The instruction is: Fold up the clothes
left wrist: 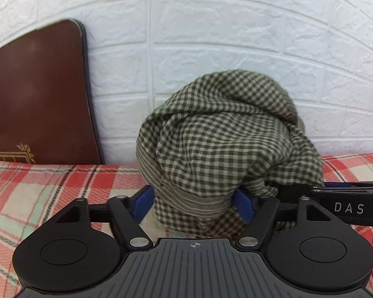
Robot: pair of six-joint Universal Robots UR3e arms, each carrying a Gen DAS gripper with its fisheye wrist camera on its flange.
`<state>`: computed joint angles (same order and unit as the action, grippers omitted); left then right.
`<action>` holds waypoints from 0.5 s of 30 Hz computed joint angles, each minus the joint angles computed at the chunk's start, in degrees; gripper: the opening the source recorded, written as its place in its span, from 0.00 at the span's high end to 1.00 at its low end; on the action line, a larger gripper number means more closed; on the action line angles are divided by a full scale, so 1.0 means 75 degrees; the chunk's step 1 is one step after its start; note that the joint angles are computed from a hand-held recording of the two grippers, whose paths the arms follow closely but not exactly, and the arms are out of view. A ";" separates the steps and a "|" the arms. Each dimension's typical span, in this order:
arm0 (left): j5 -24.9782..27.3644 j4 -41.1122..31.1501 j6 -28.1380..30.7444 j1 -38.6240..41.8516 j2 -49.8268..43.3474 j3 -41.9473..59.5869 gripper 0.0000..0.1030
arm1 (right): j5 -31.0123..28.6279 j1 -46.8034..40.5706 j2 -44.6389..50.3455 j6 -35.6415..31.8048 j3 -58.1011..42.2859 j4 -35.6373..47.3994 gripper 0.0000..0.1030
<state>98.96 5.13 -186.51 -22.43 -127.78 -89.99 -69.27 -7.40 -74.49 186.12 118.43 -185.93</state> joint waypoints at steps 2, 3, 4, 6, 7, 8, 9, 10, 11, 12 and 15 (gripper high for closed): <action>-0.0174 -0.0132 -0.0001 0.0065 -0.0137 0.0157 0.20 | 0.0436 -0.0146 0.0110 -0.0006 -0.0118 0.0297 0.92; -0.0358 -0.0305 -0.0006 0.0125 -0.0114 0.0182 0.30 | 0.0559 -0.0185 0.0057 0.0031 -0.0064 0.0305 0.94; -0.0582 -0.0470 -0.0035 0.0198 -0.0058 0.0164 0.37 | 0.0635 -0.0220 -0.0054 0.0087 0.0070 0.0185 0.95; -0.0997 -0.0659 -0.0067 0.0344 0.0186 -0.0083 0.64 | 0.0852 -0.0327 -0.0353 0.0196 0.0382 -0.0044 0.95; -0.1015 -0.0657 -0.0091 0.0355 0.0333 -0.0266 0.67 | 0.1051 -0.0440 -0.0643 0.0213 0.0592 -0.0065 0.95; -0.1028 -0.0624 -0.0107 0.0366 0.0487 -0.0463 0.74 | 0.1245 -0.0558 -0.0961 0.0206 0.0782 -0.0001 0.95; -0.1060 -0.0537 -0.0115 0.0383 0.0672 -0.0705 0.75 | 0.1444 -0.0682 -0.1286 0.0198 0.0962 0.0083 0.95; -0.1158 -0.0484 -0.0134 0.0418 0.0898 -0.0973 0.75 | 0.1692 -0.0830 -0.1650 0.0158 0.1174 0.0188 0.95; -0.1233 -0.0387 -0.0140 0.0439 0.1140 -0.1280 0.75 | 0.1906 -0.0956 -0.2082 0.0060 0.1425 0.0315 0.95; -0.1259 -0.0200 -0.0124 0.0425 0.1409 -0.1657 0.75 | 0.2049 -0.1043 -0.2557 -0.0066 0.1672 0.0473 0.95; -0.1322 0.0311 -0.0077 0.0365 0.2228 -0.2757 0.79 | 0.2600 -0.1434 -0.4255 -0.0514 0.2427 0.1360 0.96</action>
<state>89.04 7.46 -187.09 -19.69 -111.07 -110.67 -49.77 -18.15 -106.40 182.27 136.63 -175.73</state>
